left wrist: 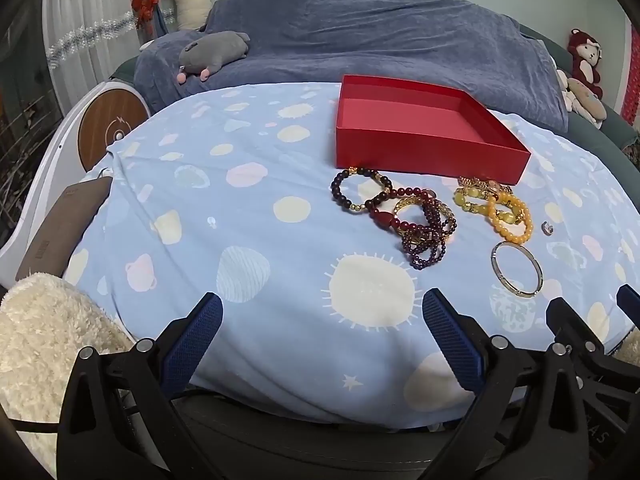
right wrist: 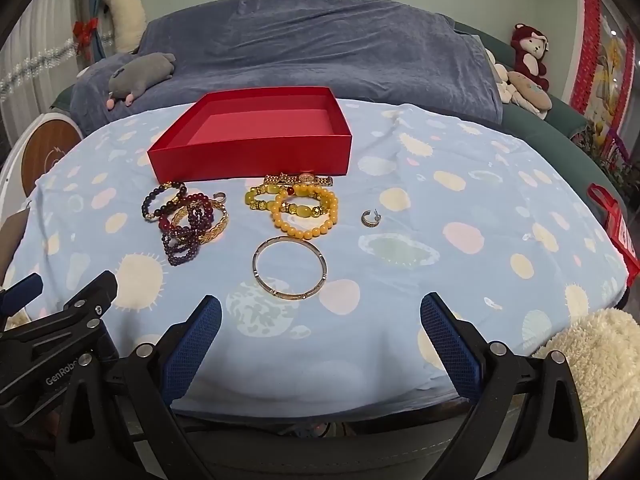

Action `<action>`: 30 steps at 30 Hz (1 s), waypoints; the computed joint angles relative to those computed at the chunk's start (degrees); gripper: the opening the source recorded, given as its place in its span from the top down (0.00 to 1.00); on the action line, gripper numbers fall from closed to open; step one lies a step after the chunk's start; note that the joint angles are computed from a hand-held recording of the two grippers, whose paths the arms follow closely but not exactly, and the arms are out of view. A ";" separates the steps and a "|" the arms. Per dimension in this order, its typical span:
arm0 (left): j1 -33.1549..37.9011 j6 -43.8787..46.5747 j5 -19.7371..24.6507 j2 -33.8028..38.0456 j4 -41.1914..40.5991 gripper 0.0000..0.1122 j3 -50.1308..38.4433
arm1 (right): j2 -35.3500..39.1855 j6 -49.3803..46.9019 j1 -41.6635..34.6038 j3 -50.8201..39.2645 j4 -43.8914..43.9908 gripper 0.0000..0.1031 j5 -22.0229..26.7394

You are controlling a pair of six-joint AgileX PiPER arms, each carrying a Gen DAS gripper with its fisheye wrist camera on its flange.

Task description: Organize jewelry

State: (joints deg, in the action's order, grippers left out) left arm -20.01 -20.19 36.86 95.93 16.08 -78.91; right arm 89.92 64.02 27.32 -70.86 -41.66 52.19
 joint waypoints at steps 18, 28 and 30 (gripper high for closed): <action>0.25 1.27 -0.39 -0.05 -1.75 0.15 0.00 | -0.53 -0.01 -0.35 0.58 0.58 0.07 -1.06; -0.01 0.97 -0.32 0.26 -1.67 0.15 -0.33 | -0.52 0.09 -0.28 0.59 0.55 0.07 -1.08; 0.02 1.03 -0.36 0.24 -1.76 0.15 -0.31 | -0.60 -0.02 -0.41 0.68 0.80 0.07 -1.31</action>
